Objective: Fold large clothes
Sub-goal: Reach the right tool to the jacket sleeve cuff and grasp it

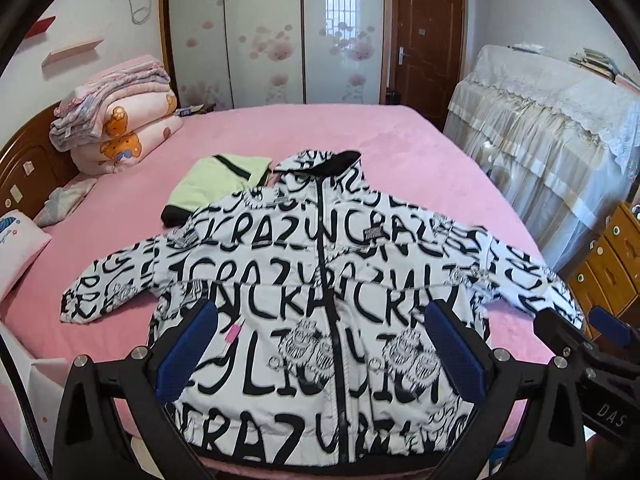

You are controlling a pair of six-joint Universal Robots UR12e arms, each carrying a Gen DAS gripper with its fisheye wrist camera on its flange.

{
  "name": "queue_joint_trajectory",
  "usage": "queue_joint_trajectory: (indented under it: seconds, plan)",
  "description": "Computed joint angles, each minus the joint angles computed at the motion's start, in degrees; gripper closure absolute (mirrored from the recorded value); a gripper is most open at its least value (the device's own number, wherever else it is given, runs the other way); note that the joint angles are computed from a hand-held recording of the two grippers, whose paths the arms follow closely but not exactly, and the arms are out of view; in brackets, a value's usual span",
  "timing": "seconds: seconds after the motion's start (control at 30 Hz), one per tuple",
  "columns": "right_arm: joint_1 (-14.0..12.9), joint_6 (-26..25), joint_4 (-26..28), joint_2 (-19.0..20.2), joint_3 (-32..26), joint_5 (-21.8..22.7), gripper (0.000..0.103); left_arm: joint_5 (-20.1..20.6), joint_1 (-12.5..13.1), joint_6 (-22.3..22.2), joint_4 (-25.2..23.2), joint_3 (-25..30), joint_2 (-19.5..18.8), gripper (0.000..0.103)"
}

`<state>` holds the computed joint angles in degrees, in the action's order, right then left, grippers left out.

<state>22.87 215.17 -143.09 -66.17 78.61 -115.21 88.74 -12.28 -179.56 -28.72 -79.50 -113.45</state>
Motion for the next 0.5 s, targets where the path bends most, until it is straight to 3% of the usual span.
queue_joint_trajectory:
  seconds: [0.2, 0.5]
  plan:
    - [-1.26, -1.31, -2.64, -0.94, 1.26, -0.16, 0.0, -0.49, -1.13, 2.76, 1.55, 3.38, -2.19, 0.001]
    - [-2.95, -2.79, -4.78, -1.63, 2.99, -8.05, 0.0, -4.62, -3.63, 7.63, 1.78, 10.59, -6.97, 0.001]
